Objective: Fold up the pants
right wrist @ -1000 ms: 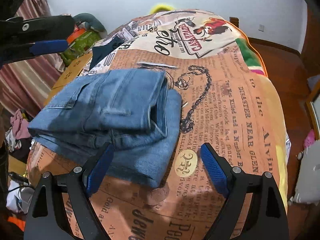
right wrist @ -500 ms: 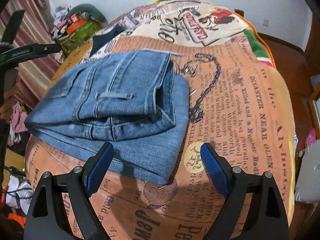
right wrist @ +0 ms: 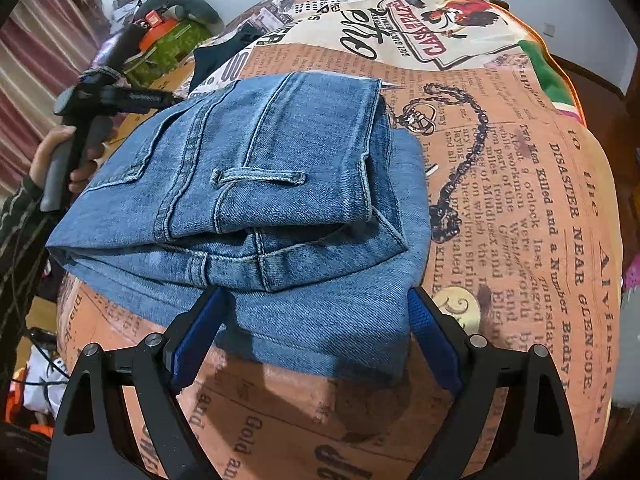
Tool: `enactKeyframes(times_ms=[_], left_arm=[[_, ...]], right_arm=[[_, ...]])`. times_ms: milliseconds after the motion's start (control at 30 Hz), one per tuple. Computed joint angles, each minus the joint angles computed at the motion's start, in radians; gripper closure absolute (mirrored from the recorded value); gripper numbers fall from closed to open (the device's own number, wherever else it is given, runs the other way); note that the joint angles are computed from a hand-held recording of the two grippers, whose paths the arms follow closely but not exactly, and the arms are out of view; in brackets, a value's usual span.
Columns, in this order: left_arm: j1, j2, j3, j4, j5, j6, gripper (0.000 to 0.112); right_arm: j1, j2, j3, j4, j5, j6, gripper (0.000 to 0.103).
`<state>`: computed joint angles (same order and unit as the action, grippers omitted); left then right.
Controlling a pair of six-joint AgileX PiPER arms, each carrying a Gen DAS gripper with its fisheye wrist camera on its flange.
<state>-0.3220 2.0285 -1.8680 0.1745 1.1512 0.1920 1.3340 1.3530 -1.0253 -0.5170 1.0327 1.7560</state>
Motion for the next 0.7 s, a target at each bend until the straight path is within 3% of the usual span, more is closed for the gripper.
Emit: enactKeyframes(times_ms=[167, 367, 533, 700], left_arm=[[0.067, -0.087, 0.157, -0.059, -0.087, 0.137, 0.012], [0.272, -0.209, 0.298, -0.196, -0.024, 0.285, 0.011], [0.425, -0.361, 0.471, -0.286, -0.02, 0.356, 0.011], [0.504, -0.482, 0.586, -0.354, 0.002, 0.419, 0.011]], right_arm=[[-0.04, 0.017, -0.023, 0.011, 0.01, -0.046, 0.012], [-0.159, 0.085, -0.088, 0.02, -0.047, -0.214, 0.011], [-0.142, 0.158, -0.213, -0.01, 0.06, -0.307, 0.013], [-0.09, 0.117, -0.2, -0.028, 0.094, -0.259, 0.013]])
